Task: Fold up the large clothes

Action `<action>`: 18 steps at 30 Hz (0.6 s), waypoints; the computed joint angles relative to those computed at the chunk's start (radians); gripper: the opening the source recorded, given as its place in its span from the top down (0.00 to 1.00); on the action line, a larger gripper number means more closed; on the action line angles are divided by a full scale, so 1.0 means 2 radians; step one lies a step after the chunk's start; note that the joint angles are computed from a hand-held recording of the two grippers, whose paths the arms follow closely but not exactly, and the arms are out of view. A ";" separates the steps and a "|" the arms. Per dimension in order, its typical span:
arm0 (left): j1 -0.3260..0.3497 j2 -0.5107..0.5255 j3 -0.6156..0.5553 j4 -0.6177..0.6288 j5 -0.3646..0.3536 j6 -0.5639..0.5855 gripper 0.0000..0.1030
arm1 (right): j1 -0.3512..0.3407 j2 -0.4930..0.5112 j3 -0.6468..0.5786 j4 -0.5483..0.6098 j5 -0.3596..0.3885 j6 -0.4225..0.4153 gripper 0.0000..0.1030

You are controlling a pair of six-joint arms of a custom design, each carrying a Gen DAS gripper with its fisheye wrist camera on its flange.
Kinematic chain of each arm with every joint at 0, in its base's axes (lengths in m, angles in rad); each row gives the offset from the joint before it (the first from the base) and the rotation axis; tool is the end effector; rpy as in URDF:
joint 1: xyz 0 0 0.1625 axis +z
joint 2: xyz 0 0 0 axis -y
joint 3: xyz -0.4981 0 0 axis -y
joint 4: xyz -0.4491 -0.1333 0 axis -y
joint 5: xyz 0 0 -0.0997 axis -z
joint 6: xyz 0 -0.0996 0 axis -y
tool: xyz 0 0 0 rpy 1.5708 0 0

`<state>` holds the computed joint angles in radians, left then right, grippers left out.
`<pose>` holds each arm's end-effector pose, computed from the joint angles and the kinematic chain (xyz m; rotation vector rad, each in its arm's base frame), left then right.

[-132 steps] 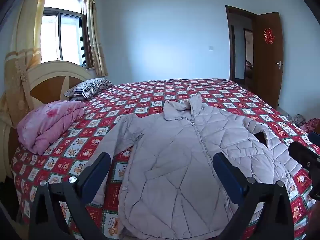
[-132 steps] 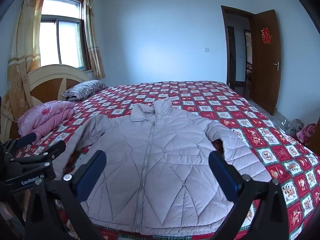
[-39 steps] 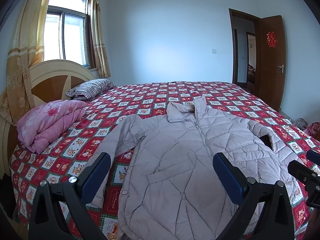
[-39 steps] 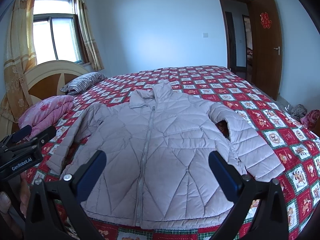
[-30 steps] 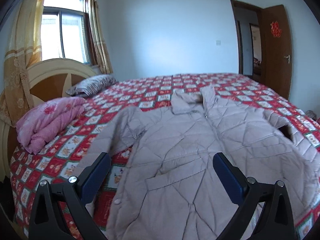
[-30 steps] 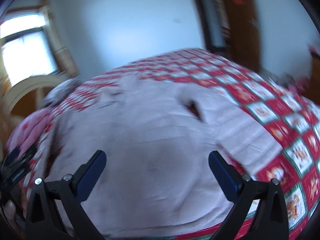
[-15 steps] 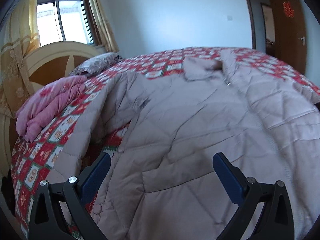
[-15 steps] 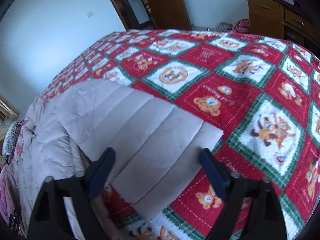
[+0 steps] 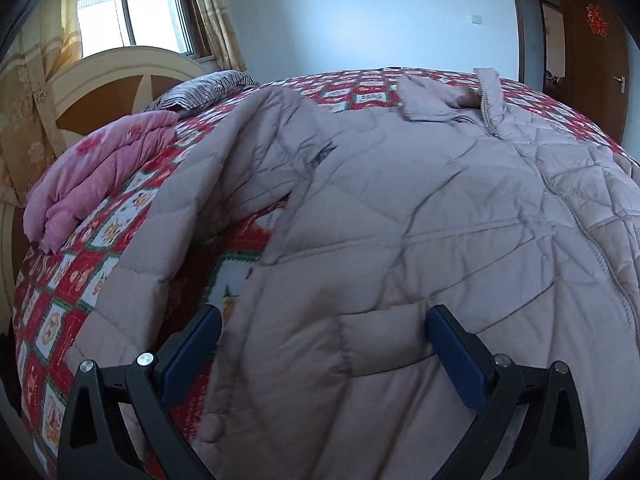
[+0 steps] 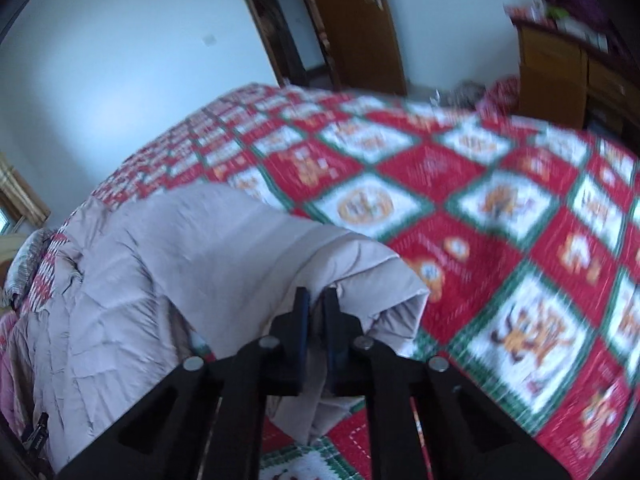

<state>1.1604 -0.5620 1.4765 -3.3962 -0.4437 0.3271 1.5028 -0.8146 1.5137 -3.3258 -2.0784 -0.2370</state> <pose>-0.1106 -0.8139 0.1247 0.1339 1.9483 -0.9620 0.0296 -0.8143 0.2797 -0.1481 -2.2530 1.1988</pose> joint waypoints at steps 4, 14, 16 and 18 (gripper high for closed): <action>0.005 -0.011 0.005 0.023 -0.004 -0.022 0.01 | 0.017 -0.001 -0.003 -0.012 0.007 -0.033 0.91; -0.024 -0.029 0.000 -0.029 -0.011 0.024 0.01 | 0.089 0.062 -0.077 -0.015 0.026 -0.178 0.96; -0.026 -0.030 -0.012 -0.032 -0.013 0.030 0.01 | 0.103 0.085 -0.102 -0.004 0.031 -0.203 0.96; -0.026 -0.027 -0.029 -0.037 -0.013 0.040 0.01 | 0.113 0.111 -0.126 0.008 0.036 -0.221 0.96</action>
